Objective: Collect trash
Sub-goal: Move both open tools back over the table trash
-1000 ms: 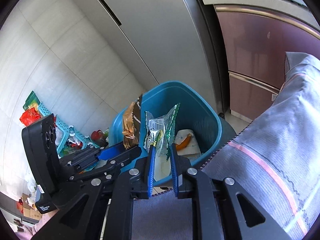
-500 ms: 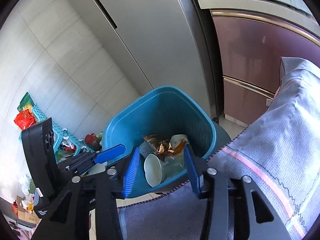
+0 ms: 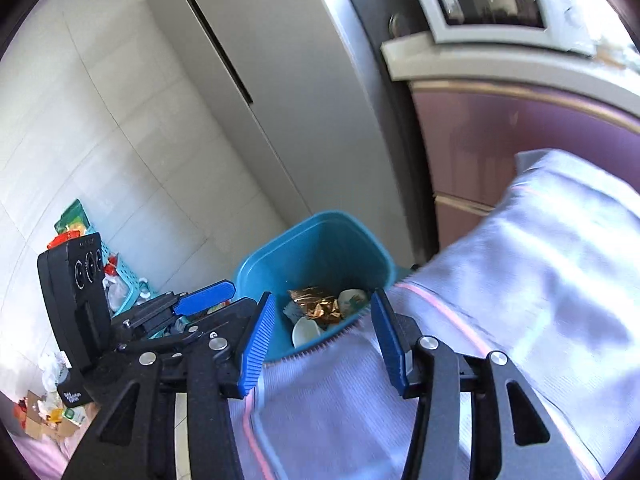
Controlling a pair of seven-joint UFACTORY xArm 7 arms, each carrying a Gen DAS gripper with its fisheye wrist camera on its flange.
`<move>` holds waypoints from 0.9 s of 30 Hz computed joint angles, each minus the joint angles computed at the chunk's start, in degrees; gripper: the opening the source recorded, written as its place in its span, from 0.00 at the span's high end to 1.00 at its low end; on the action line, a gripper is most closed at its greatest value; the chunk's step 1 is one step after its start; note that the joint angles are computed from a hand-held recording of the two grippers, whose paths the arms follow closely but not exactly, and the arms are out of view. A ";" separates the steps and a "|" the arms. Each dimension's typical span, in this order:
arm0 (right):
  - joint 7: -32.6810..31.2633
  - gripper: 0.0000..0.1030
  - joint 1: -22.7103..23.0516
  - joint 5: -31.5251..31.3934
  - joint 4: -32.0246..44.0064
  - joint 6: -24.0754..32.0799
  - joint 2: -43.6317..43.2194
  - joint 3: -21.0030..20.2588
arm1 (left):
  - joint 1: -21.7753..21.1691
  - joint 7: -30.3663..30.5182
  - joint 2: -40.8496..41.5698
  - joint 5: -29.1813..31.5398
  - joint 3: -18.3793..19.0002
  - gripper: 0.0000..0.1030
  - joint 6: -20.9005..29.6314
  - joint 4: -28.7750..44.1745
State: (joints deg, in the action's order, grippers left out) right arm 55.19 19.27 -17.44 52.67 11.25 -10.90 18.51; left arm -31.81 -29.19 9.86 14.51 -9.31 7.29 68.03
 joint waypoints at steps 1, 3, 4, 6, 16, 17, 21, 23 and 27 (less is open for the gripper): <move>1.44 0.53 -0.45 -0.54 -2.17 0.13 -2.77 0.30 | 0.11 1.40 -0.47 -0.63 -1.07 0.46 -0.61 -0.38; 3.97 0.53 -1.66 -0.61 -7.33 0.68 -9.52 1.44 | 0.89 6.42 -0.83 -4.10 -4.46 0.46 -1.49 -0.56; 4.64 0.53 -1.98 0.12 -9.42 1.39 -12.57 1.85 | 1.56 9.66 -0.90 -6.80 -6.48 0.45 -2.00 -0.65; 5.97 0.53 -2.10 2.14 -14.32 3.26 -19.76 2.55 | 2.95 17.08 -0.40 -13.18 -10.93 0.44 -2.44 -0.03; 15.31 0.53 0.78 10.34 -30.09 32.62 -60.23 7.40 | -5.42 34.07 8.95 -22.10 -17.41 0.44 3.42 12.04; 16.54 0.53 1.33 10.80 -30.41 37.41 -63.88 8.62 | -6.75 34.97 10.22 -21.91 -17.44 0.44 4.22 13.77; 19.22 0.53 4.21 12.20 -30.34 55.93 -76.88 11.59 | -10.89 39.36 16.26 -22.52 -18.59 0.44 8.61 21.87; 19.95 0.53 4.56 12.95 -29.06 64.97 -81.91 13.37 | -13.66 40.29 18.34 -22.31 -18.09 0.44 10.47 24.93; 20.38 0.53 3.99 14.67 -27.77 77.79 -90.33 15.88 | -19.67 41.88 25.01 -21.12 -16.34 0.44 16.71 35.47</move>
